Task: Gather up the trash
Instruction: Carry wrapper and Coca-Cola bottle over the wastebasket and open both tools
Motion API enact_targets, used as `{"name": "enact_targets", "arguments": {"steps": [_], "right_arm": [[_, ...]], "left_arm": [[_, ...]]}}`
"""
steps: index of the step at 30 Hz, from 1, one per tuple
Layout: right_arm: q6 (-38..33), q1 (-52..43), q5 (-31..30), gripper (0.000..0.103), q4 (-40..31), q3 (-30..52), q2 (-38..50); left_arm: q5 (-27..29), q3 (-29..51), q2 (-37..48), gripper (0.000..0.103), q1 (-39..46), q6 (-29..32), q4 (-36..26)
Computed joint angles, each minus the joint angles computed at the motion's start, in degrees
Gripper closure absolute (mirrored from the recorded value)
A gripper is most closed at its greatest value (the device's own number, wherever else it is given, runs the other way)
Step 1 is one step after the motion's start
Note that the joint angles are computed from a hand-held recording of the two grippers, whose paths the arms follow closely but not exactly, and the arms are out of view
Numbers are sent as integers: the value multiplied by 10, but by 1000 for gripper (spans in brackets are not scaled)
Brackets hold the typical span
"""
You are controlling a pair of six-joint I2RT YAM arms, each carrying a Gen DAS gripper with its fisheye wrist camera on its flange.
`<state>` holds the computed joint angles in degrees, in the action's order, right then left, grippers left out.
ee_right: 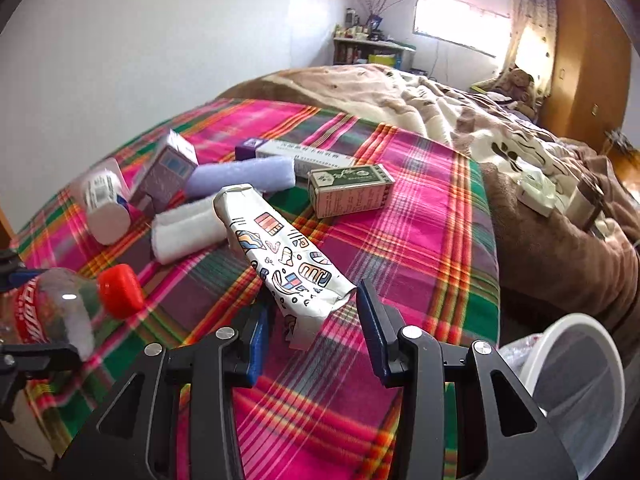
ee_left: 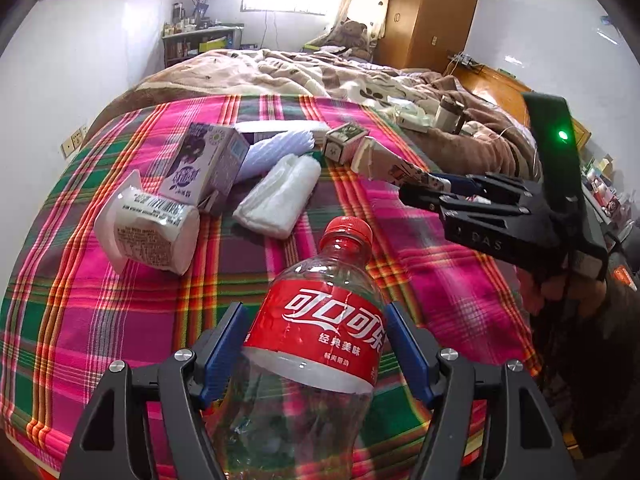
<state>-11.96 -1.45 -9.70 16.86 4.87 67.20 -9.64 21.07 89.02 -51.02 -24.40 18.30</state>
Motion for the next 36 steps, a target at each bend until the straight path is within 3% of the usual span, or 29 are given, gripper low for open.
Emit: {"name": "enact_targets", "arguments": {"steps": [10,17,24,36], "right_arm": [[32,-80,-61,61,-105,-33,-169],[12,-170,-124,61,-303,-36,-388],[-56,-319,-220,61,-402,-15,-454],[-168,-544,-339,60,-428,14,-398]], "left_arm": [[-35,2,-32,32,-36,-15,0],[-57,29,-48,32,-70,-11,-11],[-65,70,-37,32,-93,-2,-11],[-71,159,23,32,-130,17,-9]]}}
